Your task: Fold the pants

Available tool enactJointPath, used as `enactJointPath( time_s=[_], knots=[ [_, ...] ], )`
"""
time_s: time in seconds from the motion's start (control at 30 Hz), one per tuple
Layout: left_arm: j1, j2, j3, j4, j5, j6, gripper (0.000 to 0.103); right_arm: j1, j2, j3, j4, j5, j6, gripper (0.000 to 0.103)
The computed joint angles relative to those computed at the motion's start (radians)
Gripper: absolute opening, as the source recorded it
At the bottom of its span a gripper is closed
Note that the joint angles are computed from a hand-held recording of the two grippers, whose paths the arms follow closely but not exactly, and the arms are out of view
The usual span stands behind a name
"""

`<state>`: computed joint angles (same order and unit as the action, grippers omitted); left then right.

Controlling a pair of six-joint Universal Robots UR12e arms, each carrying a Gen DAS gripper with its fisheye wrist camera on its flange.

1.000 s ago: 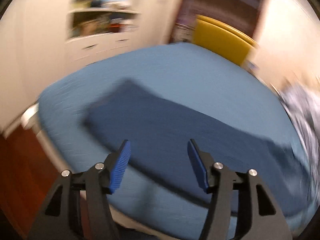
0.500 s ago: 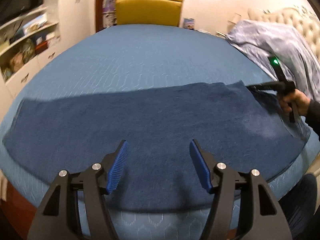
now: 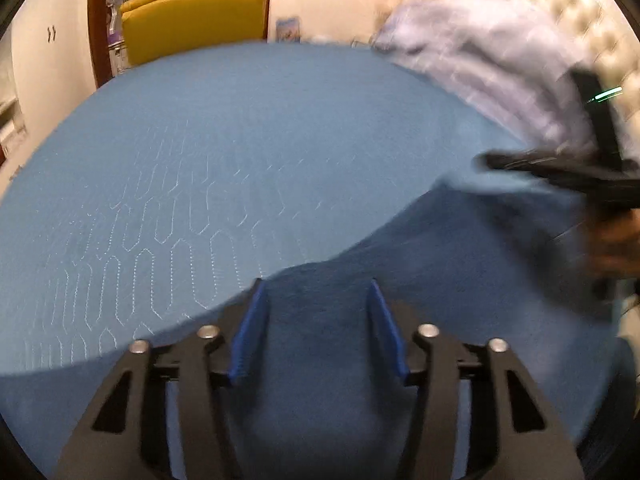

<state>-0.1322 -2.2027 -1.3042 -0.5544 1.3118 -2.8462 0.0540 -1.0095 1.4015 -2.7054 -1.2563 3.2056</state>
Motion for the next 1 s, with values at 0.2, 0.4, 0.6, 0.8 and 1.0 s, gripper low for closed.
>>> enactJointPath(
  time_s=[0.2, 0.4, 0.6, 0.8, 1.0],
  knots=[
    [0.029, -0.015, 0.011, 0.11, 0.101, -0.265, 0.049, 0.027, 0.016, -0.011, 0.066, -0.041, -0.095, 0.012],
    [0.028, 0.048, -0.083, 0.109, 0.061, -0.179, 0.049, 0.027, 0.035, -0.024, 0.038, -0.074, 0.018, 0.026],
    [0.049, 0.078, -0.148, 0.082, 0.162, -0.386, 0.026, -0.018, -0.099, 0.145, -0.069, -0.107, 0.083, 0.032],
    [0.073, 0.129, -0.238, 0.115, 0.173, -0.42, 0.026, -0.094, -0.169, 0.255, 0.064, -0.208, 0.141, 0.021],
    [0.058, 0.181, -0.284, 0.128, 0.229, -0.491, 0.034, -0.14, -0.247, 0.359, -0.029, -0.178, 0.285, 0.021]
  ],
)
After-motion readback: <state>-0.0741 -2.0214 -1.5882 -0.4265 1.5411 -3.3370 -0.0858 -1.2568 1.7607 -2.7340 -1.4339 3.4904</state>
